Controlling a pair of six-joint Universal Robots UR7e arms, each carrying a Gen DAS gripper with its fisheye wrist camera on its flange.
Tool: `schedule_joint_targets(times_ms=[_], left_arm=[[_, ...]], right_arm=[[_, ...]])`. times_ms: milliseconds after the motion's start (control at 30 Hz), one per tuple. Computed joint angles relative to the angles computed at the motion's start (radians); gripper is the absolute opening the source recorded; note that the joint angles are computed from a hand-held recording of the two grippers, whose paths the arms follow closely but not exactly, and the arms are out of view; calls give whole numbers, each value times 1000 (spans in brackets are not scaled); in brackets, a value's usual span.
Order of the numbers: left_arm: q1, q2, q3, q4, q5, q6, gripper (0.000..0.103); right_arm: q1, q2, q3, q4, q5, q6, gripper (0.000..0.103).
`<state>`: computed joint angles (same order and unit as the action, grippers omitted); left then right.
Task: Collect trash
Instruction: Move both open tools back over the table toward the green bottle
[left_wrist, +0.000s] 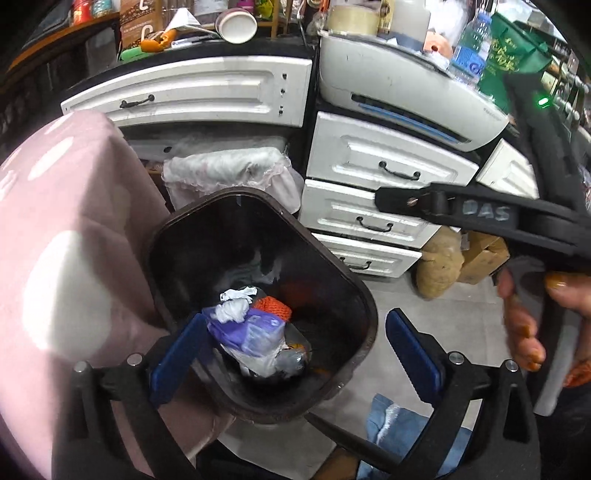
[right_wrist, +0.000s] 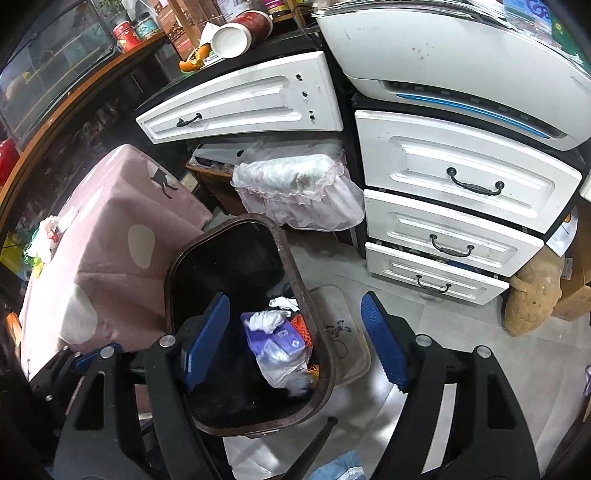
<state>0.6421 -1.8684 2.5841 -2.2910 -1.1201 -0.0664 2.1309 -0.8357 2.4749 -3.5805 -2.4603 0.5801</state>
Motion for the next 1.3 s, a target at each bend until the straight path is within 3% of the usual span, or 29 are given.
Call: schedule_joint_targets(times_ms=[200, 400, 500, 667, 833, 1033, 1300], left_arm=[[-50, -142, -20, 117, -11, -42, 97], [-132, -305, -51, 248, 41, -69, 98], [-122, -341, -80, 288, 52, -69, 98], [-76, -395, -133, 333, 71, -48, 98], [-50, -455, -174, 366, 165, -10, 98], [60, -450, -235, 339, 237, 46, 98], [222, -414, -297, 193, 315, 190, 98]], right_arm=[[19, 9, -28, 30, 16, -12, 74], [72, 24, -94, 95, 16, -41, 74], [101, 35, -136, 124, 30, -69, 74], [144, 65, -221, 164, 70, -119, 74], [179, 114, -331, 204, 133, -181, 74], [211, 203, -491, 305, 188, -260, 74], [233, 320, -708, 413, 264, -348, 74]])
